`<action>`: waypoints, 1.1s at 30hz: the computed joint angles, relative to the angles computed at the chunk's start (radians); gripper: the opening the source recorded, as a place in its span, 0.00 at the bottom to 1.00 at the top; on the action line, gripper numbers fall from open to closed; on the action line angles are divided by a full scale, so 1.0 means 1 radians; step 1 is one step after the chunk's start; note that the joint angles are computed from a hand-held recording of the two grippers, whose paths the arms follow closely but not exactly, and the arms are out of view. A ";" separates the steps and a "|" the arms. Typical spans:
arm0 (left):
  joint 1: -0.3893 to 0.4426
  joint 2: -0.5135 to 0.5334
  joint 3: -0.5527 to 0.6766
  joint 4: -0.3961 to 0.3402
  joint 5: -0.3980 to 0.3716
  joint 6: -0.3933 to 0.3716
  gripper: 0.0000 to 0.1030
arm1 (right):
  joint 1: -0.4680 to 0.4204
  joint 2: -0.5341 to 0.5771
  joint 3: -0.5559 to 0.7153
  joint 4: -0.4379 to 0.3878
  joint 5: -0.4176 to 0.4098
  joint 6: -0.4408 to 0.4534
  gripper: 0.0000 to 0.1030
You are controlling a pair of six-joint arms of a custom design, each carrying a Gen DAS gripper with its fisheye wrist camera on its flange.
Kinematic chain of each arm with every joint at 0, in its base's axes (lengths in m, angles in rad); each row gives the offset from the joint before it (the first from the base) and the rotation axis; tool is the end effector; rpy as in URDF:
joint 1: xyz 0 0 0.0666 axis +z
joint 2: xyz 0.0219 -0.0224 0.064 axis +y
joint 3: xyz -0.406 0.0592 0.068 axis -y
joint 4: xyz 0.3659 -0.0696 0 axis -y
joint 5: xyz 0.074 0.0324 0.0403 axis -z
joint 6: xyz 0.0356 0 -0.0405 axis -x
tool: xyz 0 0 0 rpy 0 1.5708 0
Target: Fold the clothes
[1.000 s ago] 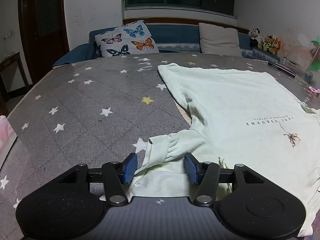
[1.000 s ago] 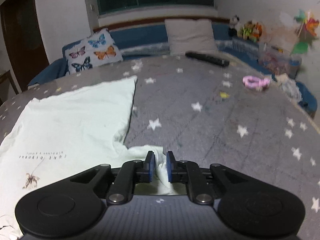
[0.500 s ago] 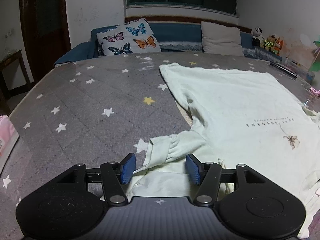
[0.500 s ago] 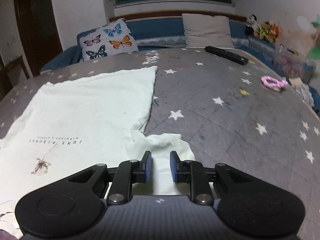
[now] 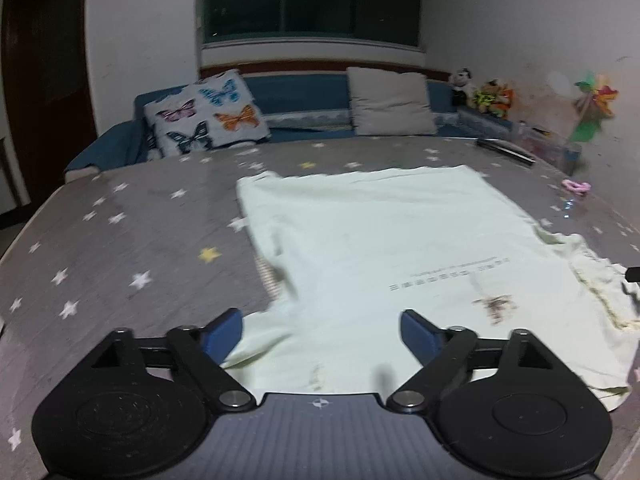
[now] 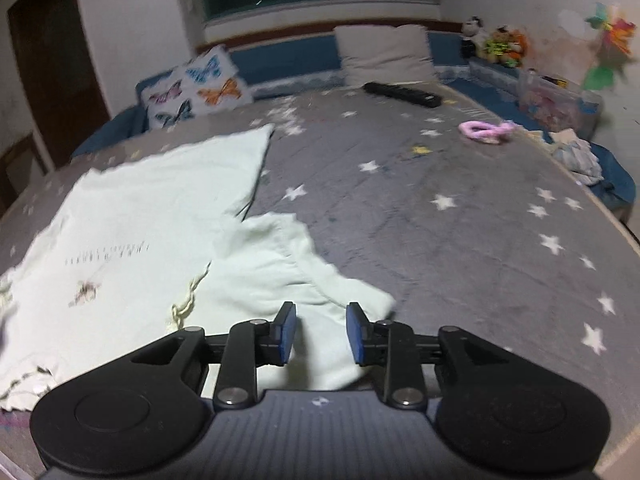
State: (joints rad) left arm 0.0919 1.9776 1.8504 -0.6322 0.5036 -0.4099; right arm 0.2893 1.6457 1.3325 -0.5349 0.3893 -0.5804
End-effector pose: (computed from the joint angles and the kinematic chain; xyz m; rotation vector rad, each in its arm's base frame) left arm 0.6828 0.0453 0.3576 0.5946 2.1563 -0.3169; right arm 0.5203 0.1404 0.3373 0.5101 2.2818 -0.0457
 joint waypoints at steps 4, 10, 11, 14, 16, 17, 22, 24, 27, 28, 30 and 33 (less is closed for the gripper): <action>-0.026 -0.011 -0.020 0.004 0.022 0.002 0.92 | -0.004 -0.028 -0.040 0.008 0.039 -0.052 0.40; -0.065 -0.022 -0.045 0.013 0.029 0.001 1.00 | -0.011 -0.025 -0.069 0.047 0.040 -0.101 0.38; -0.071 -0.023 -0.048 0.013 0.031 0.000 1.00 | -0.009 -0.020 -0.067 0.051 0.047 -0.099 0.35; -0.083 -0.025 -0.053 0.011 0.043 0.002 1.00 | -0.007 -0.011 -0.061 0.059 0.049 -0.102 0.15; -0.092 -0.027 -0.058 0.007 0.048 0.002 1.00 | -0.008 -0.013 -0.063 0.069 0.043 -0.105 0.11; -0.096 -0.026 -0.058 0.003 0.050 0.001 1.00 | -0.006 -0.018 -0.065 0.076 0.043 -0.104 0.08; -0.109 -0.035 -0.076 -0.005 0.067 -0.023 1.00 | 0.004 -0.050 -0.074 0.117 0.029 -0.079 0.08; -0.110 -0.036 -0.081 -0.002 0.066 -0.024 1.00 | 0.014 -0.066 -0.074 0.146 0.015 -0.051 0.07; -0.108 -0.037 -0.086 0.002 0.064 -0.019 1.00 | 0.034 -0.076 -0.060 0.183 -0.007 0.006 0.07; -0.106 -0.037 -0.087 0.005 0.062 -0.015 1.00 | 0.041 -0.075 -0.053 0.192 -0.020 0.022 0.07; -0.099 -0.035 -0.086 0.008 0.059 -0.003 1.00 | 0.054 -0.068 -0.034 0.206 -0.055 0.055 0.07; -0.093 -0.035 -0.087 0.009 0.051 0.010 1.00 | 0.077 -0.038 0.011 0.212 -0.111 0.115 0.07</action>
